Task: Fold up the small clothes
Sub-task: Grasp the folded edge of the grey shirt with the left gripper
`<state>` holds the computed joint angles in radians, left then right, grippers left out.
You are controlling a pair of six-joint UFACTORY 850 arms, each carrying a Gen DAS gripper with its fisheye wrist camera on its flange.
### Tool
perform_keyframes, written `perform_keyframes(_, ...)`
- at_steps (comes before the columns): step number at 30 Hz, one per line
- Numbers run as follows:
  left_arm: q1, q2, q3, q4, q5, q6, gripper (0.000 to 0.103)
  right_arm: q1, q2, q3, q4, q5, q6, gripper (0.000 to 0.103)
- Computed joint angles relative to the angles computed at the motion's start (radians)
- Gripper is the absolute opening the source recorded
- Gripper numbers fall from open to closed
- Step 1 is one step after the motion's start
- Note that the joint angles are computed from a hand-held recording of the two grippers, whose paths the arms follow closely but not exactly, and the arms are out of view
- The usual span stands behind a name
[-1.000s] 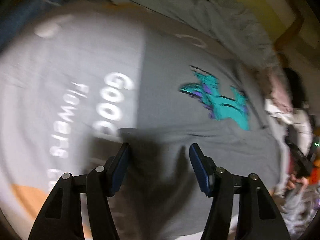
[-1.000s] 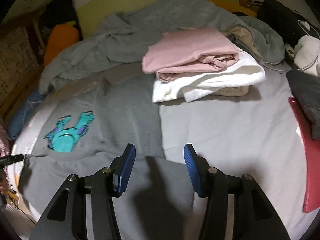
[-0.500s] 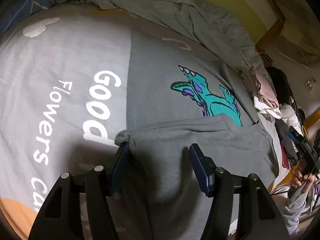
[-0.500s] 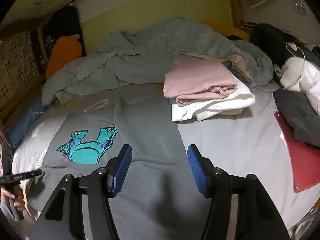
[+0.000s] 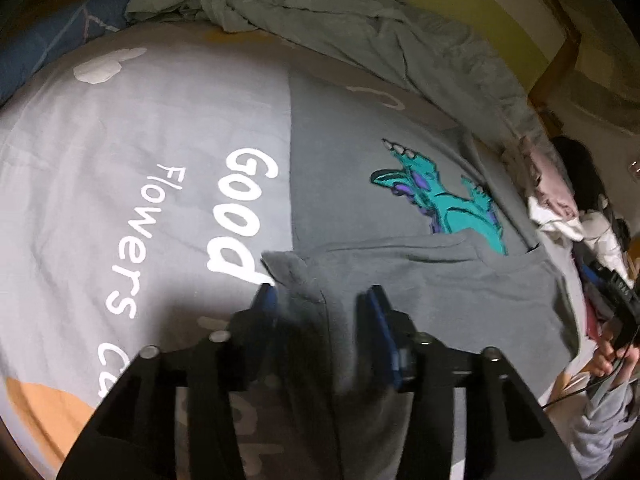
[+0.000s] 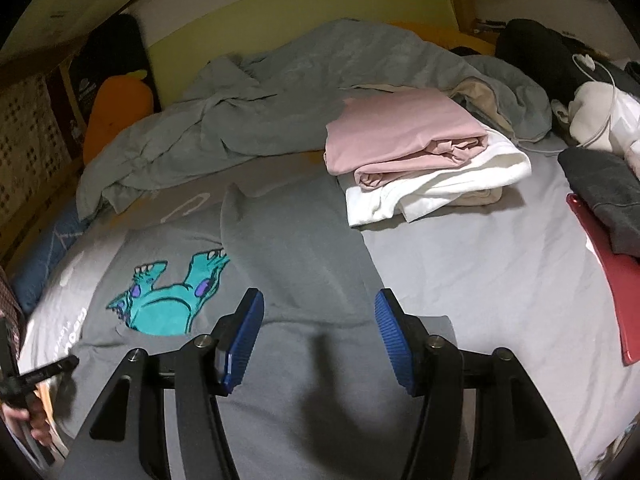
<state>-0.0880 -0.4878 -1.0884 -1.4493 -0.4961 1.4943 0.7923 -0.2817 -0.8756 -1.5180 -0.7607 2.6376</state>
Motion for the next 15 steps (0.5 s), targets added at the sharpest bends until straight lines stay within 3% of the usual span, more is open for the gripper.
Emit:
perform_keyframes(4, 0.023, -0.022, -0.022, 0.061, -0.082, -0.110, 0.054, 0.004, 0.015, 0.011, -0.021, -0.010, 0.037, 0.059)
perform_keyframes(7, 0.022, -0.031, -0.025, 0.067, -0.108, -0.117, 0.039, 0.004, 0.015, 0.009, -0.022, -0.014, 0.032, 0.059)
perform_keyframes(8, 0.014, -0.030, -0.023, 0.081, -0.093, -0.113, 0.019, 0.003, 0.013, 0.007, -0.018, -0.012, 0.026, 0.059)
perform_keyframes(9, 0.004, -0.025, -0.018, 0.085, -0.066, -0.108, 0.011, 0.003, 0.014, 0.006, -0.009, -0.011, 0.017, 0.059)
perform_keyframes(12, -0.002, -0.001, -0.002, 0.065, -0.038, -0.097, 0.008, -0.003, 0.008, 0.000, 0.015, -0.001, -0.011, 0.059)
perform_keyframes(15, -0.029, 0.066, 0.046, -0.018, 0.106, 0.077, 0.010, -0.004, 0.018, 0.009, 0.006, 0.001, -0.001, 0.059)
